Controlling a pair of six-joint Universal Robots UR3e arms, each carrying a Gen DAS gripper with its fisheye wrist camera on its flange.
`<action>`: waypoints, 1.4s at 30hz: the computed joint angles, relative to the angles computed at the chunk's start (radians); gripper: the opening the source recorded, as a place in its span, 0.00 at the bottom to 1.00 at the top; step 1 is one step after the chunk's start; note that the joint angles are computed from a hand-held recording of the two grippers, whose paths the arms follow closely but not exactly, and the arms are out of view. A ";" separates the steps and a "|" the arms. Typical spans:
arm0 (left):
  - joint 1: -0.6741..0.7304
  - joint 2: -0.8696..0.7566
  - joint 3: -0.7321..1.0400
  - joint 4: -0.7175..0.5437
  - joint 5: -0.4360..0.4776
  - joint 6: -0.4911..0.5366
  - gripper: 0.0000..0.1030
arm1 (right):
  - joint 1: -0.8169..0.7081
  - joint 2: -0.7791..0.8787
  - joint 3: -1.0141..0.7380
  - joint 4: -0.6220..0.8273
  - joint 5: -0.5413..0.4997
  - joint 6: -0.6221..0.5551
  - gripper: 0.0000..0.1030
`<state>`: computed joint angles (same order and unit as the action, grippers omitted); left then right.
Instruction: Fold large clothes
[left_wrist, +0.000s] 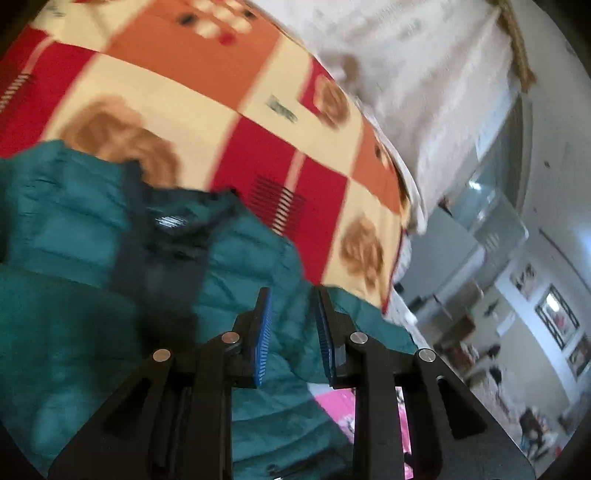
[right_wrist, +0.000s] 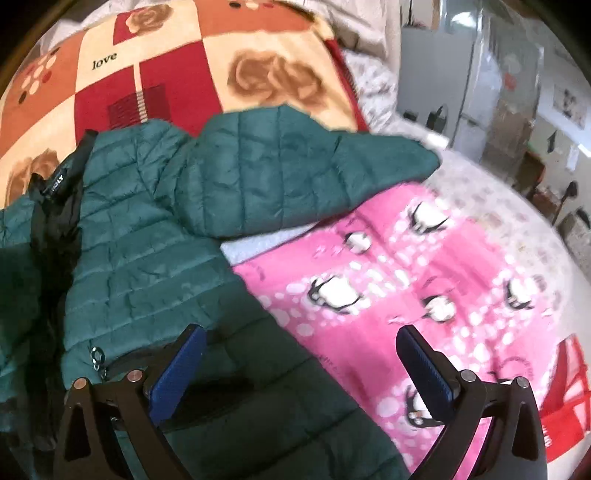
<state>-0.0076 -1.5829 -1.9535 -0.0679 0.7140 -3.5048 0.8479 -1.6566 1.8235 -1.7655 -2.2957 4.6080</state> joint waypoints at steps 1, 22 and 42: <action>-0.050 -0.026 0.047 -0.022 0.040 0.004 0.22 | -0.013 -0.022 0.038 -0.055 0.015 -0.027 0.99; 0.858 1.085 -0.553 -0.534 -0.020 0.450 0.72 | 0.009 -0.018 0.267 -0.808 0.030 -0.370 0.99; 0.889 0.803 -0.476 -0.718 0.064 0.420 0.72 | -0.350 0.761 -0.455 -1.114 0.882 -1.014 0.60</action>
